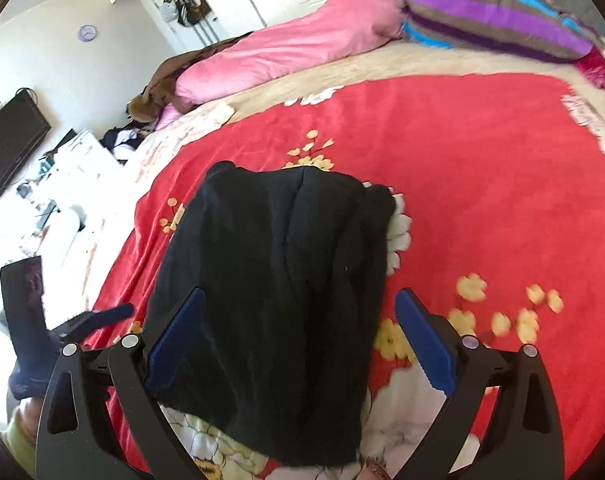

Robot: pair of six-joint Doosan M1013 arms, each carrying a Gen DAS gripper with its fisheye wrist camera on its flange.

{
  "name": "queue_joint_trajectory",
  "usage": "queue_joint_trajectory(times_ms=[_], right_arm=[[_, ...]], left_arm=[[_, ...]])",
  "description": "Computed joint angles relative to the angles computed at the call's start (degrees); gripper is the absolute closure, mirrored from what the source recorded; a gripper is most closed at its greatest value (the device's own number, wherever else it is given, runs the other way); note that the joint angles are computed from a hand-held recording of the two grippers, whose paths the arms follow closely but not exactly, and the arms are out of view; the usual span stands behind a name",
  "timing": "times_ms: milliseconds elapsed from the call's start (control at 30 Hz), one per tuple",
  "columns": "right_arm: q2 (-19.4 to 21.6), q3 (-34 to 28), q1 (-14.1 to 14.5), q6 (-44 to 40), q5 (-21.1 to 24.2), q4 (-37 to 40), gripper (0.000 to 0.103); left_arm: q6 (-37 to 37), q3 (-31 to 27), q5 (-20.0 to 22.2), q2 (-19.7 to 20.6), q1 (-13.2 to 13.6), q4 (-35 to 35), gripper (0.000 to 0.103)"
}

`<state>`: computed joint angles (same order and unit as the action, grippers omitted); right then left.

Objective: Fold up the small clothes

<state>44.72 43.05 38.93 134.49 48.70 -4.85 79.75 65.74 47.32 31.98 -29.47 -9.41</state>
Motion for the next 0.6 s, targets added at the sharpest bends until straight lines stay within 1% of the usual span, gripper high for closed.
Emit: queue_joint_trajectory(times_ms=[67, 167, 200, 233, 267, 300, 333, 367, 400, 433, 500, 533, 600], right_arm=[[1.8, -2.2, -1.1, -2.0, 2.7, 4.2, 0.008], [3.9, -4.0, -2.6, -4.9, 4.6, 12.8, 0.008], [4.3, -4.3, -2.8, -5.7, 4.7, 13.9, 0.008], [4.8, -5.0, -2.9, -6.7, 4.4, 14.7, 0.010], [5.3, -5.6, -3.0, -8.1, 3.8, 15.9, 0.013], [5.5, -5.5, -3.2, -9.7, 2.4, 18.0, 0.027], [5.7, -5.3, -3.4, -11.0, 1.1, 20.5, 0.035], [5.9, -5.7, -3.5, -10.9, 0.9, 21.1, 0.038], [6.0, -5.8, -3.5, -11.6, 0.8, 21.6, 0.043], [5.8, -5.4, -3.5, -12.3, 0.0, 22.2, 0.052], [4.7, -3.9, -3.5, -13.0, -2.8, 23.0, 0.058], [4.2, -3.4, -3.4, -13.3, -3.8, 22.6, 0.060], [4.1, -4.3, -2.9, -13.7, -4.4, 20.6, 0.060]], left_arm=[[1.4, -0.7, 0.1, 1.0, 0.4, -3.7, 0.010], [3.1, -0.8, -0.3, 1.8, 0.7, -7.3, 0.010], [3.7, -0.7, -0.3, 1.9, 0.9, -8.8, 0.010], [4.1, -0.7, -0.3, 2.1, 1.1, -9.9, 0.016], [5.2, -0.5, -0.5, 2.1, 1.3, -11.7, 0.023], [6.4, -0.1, -0.9, 2.0, 1.5, -13.6, 0.036], [7.2, 0.1, -1.4, 1.9, 1.5, -14.6, 0.047], [7.3, 0.3, -1.9, 1.7, 1.2, -13.7, 0.048], [7.1, 0.4, -2.4, 1.5, 0.8, -12.1, 0.050], [7.1, 0.7, -2.8, 1.3, 0.6, -11.6, 0.053], [6.7, 0.6, -3.1, 1.1, 0.6, -11.6, 0.058], [6.6, 0.5, -3.3, 1.0, 0.6, -11.5, 0.060], [5.7, 0.4, -4.0, 0.5, 0.5, -9.8, 0.061]])
